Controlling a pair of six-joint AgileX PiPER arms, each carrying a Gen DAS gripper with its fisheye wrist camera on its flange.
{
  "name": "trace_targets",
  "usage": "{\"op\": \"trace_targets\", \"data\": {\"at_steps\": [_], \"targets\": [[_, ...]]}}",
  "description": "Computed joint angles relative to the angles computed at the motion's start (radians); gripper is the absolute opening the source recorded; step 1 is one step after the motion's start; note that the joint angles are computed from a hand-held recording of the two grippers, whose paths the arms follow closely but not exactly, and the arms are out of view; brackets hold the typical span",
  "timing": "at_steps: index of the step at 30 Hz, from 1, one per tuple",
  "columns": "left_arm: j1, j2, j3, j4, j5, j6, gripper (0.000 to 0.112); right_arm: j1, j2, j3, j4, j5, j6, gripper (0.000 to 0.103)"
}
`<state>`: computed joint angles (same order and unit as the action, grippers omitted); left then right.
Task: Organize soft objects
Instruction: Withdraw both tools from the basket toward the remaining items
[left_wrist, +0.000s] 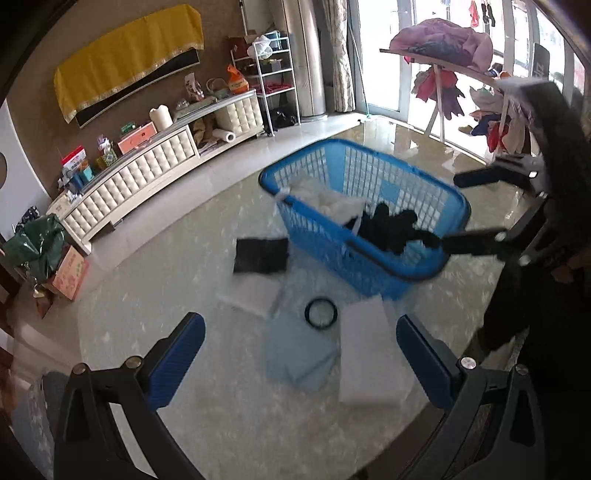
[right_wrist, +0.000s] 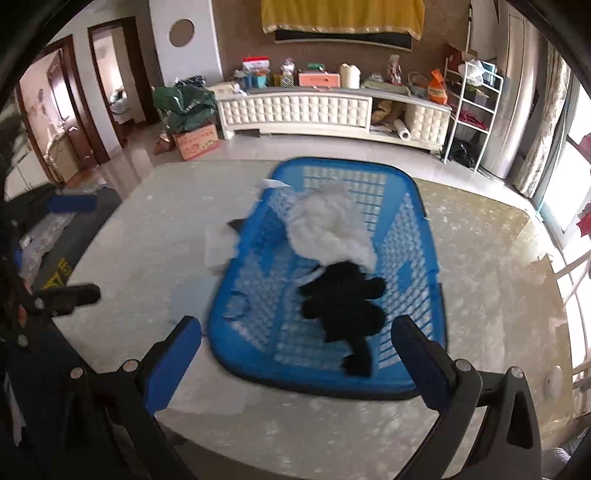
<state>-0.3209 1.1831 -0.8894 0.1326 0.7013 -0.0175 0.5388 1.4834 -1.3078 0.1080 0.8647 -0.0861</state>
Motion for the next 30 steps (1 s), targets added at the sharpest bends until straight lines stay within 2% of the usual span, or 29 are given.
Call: {"op": "trace_targets", "data": {"at_steps": [9,15,19,24,28,30], "targets": [[0.08,-0.148,0.194,-0.166,-0.013,0.144,0.103,0.155,-0.015,0.021,-0.061,0.0,0.074,0.103],[0.077,-0.234,0.293,-0.13,0.001,0.13,0.103,0.22,0.036,0.029,-0.037,-0.02,0.032,0.103],[0.14,-0.277,0.345,-0.196,0.014,0.212,0.103,0.257,0.097,0.007,-0.048,-0.024,0.03,0.103],[0.23,-0.289,0.397,-0.217,0.014,0.264,0.103,0.286,0.156,-0.01,-0.067,-0.033,0.02,0.103],[0.342,-0.27,0.419,-0.287,0.004,0.356,0.103,0.32,0.213,-0.026,-0.1,-0.033,0.035,0.102],[0.365,-0.244,0.425,-0.278,-0.014,0.34,0.103,0.336,0.256,-0.041,-0.12,-0.028,0.051,0.097]]}}
